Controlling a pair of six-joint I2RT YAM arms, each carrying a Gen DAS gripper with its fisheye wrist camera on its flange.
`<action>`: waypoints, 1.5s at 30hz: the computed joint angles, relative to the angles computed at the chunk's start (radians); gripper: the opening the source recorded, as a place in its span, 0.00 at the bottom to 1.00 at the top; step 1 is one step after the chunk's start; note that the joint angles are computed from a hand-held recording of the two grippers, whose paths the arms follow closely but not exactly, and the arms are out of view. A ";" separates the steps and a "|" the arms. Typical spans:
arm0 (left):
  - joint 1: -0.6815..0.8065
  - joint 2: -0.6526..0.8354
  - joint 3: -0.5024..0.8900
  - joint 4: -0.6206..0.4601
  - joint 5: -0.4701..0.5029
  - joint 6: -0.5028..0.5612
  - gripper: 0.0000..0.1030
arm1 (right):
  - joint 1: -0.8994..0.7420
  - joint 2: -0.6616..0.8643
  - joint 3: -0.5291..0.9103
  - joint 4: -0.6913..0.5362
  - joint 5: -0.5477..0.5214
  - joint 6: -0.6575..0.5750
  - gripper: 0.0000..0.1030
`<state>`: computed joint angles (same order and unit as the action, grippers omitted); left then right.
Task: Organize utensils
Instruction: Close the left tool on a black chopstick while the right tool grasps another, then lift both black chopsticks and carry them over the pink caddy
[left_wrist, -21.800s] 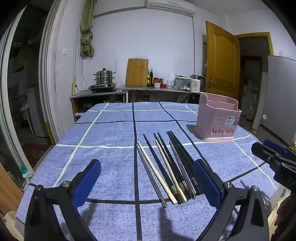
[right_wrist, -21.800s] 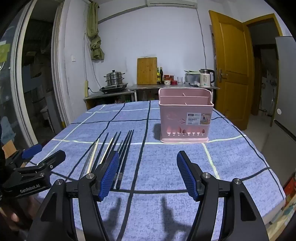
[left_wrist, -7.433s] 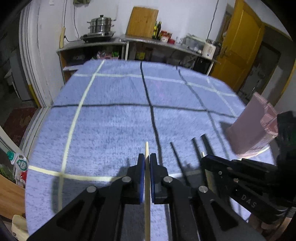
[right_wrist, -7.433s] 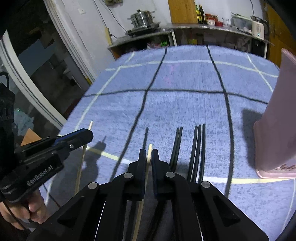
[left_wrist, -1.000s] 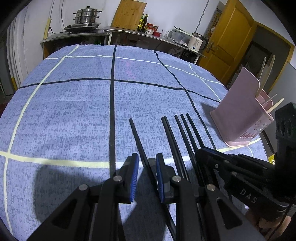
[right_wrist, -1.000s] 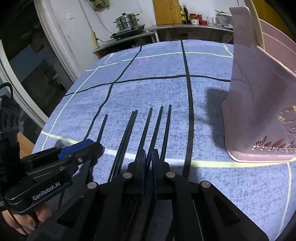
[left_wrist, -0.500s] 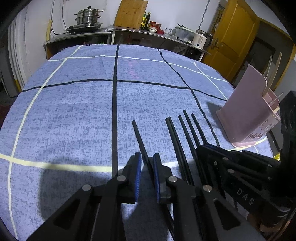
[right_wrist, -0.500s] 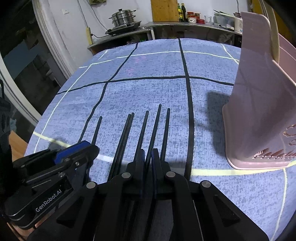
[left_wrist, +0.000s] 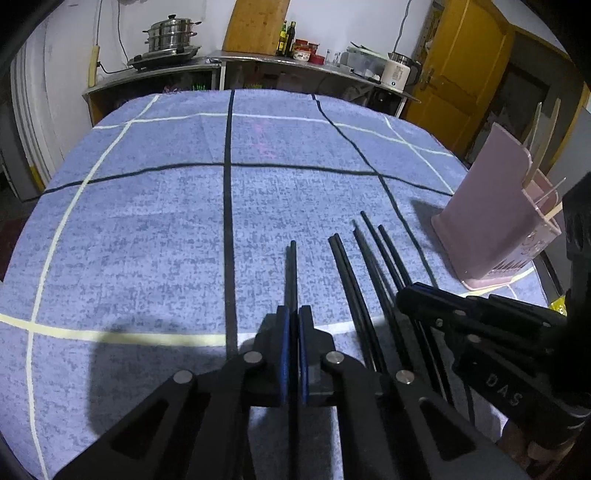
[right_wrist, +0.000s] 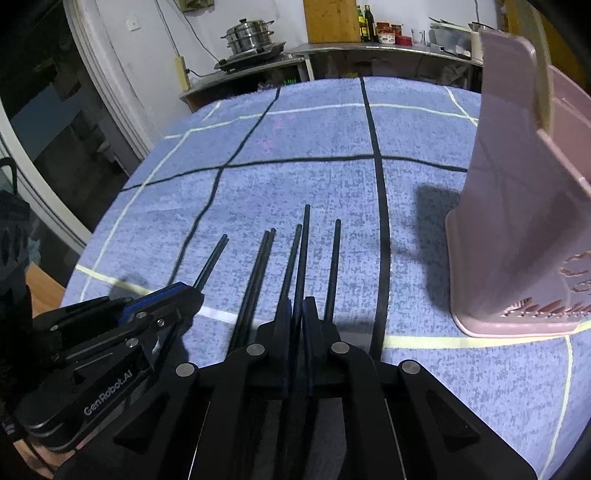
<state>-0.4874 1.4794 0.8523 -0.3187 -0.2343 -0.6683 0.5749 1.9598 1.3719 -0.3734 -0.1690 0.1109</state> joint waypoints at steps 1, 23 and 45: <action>0.000 -0.016 -0.003 -0.003 0.003 0.001 0.05 | 0.000 -0.017 -0.010 0.004 -0.002 -0.003 0.05; -0.136 -0.354 0.142 -0.261 -0.145 0.021 0.05 | -0.025 -0.416 -0.143 -0.015 -0.046 0.007 0.05; -0.256 -0.209 0.369 -0.292 -0.149 0.056 0.05 | -0.193 -0.629 -0.212 -0.076 -0.110 -0.014 0.05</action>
<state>-0.7438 1.2702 1.2215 -0.6106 -0.3833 -0.6126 0.3815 1.3304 1.1597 -0.4499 -0.2794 0.0971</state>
